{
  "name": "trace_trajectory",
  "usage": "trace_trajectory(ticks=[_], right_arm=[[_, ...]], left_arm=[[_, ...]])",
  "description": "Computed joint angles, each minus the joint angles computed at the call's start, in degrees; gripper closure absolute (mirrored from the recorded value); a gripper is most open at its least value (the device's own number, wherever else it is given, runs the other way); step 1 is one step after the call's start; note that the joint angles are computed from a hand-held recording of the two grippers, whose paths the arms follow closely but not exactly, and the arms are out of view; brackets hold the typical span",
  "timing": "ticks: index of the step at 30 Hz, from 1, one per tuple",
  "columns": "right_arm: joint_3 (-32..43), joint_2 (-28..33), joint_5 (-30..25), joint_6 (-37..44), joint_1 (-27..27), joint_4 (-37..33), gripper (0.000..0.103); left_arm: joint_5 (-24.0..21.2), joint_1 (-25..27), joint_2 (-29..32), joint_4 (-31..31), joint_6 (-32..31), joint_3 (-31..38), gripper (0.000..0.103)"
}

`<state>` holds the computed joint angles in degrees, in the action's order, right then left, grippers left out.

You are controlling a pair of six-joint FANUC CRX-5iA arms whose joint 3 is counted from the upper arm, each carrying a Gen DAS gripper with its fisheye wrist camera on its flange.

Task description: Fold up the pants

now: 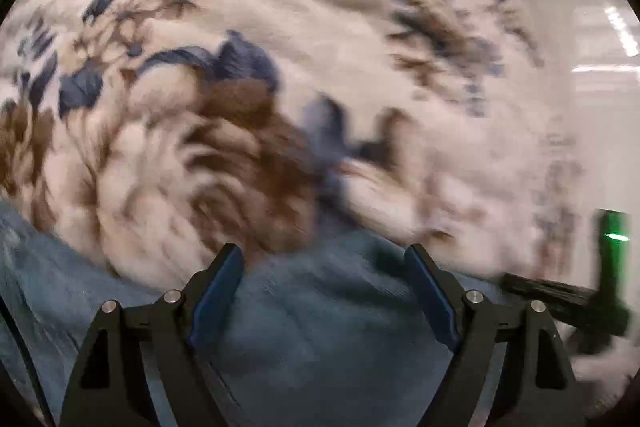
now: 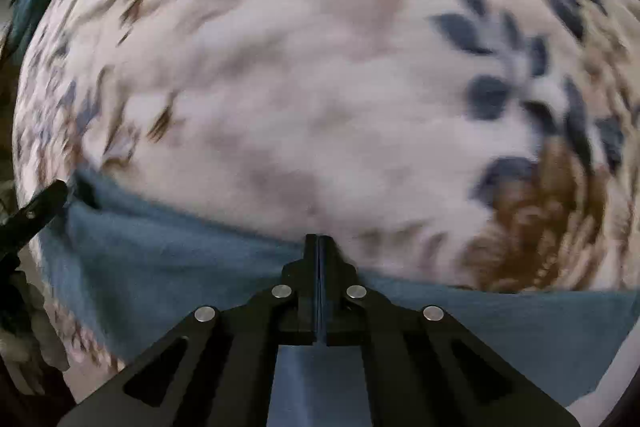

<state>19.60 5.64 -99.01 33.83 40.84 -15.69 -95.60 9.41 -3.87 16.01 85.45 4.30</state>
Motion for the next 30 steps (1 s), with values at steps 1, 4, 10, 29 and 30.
trace_trajectory(ticks=[1, 4, 10, 29, 30], right_arm=[[0.42, -0.2, -0.28, -1.27, 0.14, 0.66, 0.103], [2.15, -2.43, 3.25, -3.16, 4.03, 5.97, 0.1], [2.59, -0.66, 15.89, 1.31, 4.51, -9.99, 0.1], [4.92, 4.17, 25.73, -13.01, 12.04, 1.62, 0.1], [4.61, 4.77, 24.58, -12.97, 12.41, 1.69, 0.1]], left_arm=[[0.25, -0.42, 0.65, -1.2, 0.28, 0.4, 0.021], [-0.48, 1.39, 2.45, 1.09, 2.84, 0.76, 0.021], [-0.69, 5.98, -1.47, 4.78, 2.99, 1.77, 0.021], [-5.26, 17.13, -5.79, -0.6, -8.0, 0.38, 0.021], [-5.81, 16.84, -5.7, -1.87, -8.58, 0.5, 0.021]])
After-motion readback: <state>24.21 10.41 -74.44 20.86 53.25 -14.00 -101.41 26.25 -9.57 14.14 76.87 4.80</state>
